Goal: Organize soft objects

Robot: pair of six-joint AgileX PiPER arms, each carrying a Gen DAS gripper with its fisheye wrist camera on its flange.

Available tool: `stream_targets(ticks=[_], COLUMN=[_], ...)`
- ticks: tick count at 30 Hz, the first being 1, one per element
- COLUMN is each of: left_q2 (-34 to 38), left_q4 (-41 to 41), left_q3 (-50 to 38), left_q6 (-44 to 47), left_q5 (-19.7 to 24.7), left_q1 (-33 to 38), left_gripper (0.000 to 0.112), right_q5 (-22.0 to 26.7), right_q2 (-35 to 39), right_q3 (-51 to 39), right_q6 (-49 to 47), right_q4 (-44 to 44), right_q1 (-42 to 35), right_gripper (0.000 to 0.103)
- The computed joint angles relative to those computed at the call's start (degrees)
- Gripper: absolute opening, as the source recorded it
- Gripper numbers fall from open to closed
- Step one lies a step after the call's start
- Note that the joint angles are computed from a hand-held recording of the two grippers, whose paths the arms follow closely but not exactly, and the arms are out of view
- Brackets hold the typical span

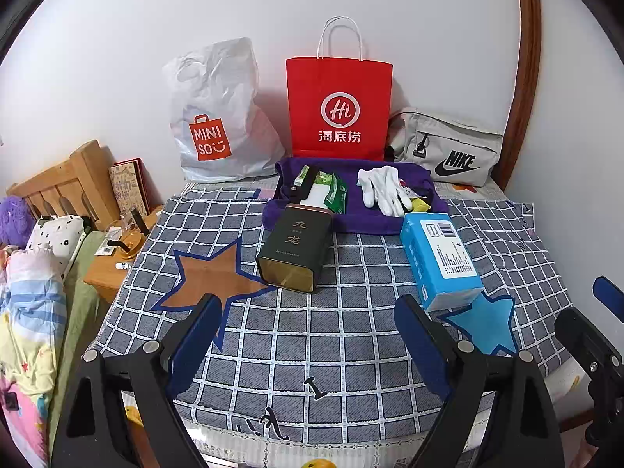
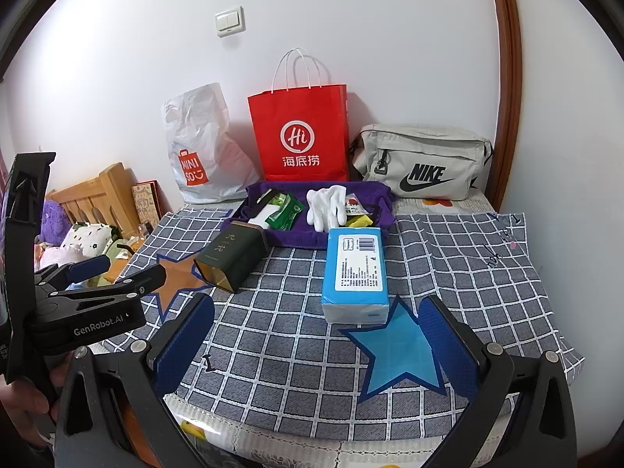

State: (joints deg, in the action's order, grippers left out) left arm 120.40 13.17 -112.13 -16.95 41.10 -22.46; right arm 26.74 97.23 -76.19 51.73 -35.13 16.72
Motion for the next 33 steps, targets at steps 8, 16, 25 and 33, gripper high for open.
stream_targets(ticks=[8,16,25,33], left_q2=[0.0,0.0,0.0,0.7], left_q4=[0.1,0.1,0.4,0.0], left_q3=[0.3,0.1,0.2,-0.4], left_q6=[-0.1,-0.1,-0.3,0.4], left_q5=[-0.3,-0.1,-0.3,-0.1], left_q1=[0.0,0.0,-0.1,0.6], left_gripper=[0.09,0.09,0.09,0.09], right_q5=[0.1,0.0,0.3,-0.9], right_q2=[0.0,-0.1,-0.5,0.5], right_q3=[0.0,0.2,0.4,-0.4], right_q6=[0.3,0.5,0.9,-2.0], right_q4=[-0.2,-0.5,-1.4,1.6], right_q1=[0.1,0.1,0.6,-0.7], right_gripper=[0.103,0.103,0.103,0.103])
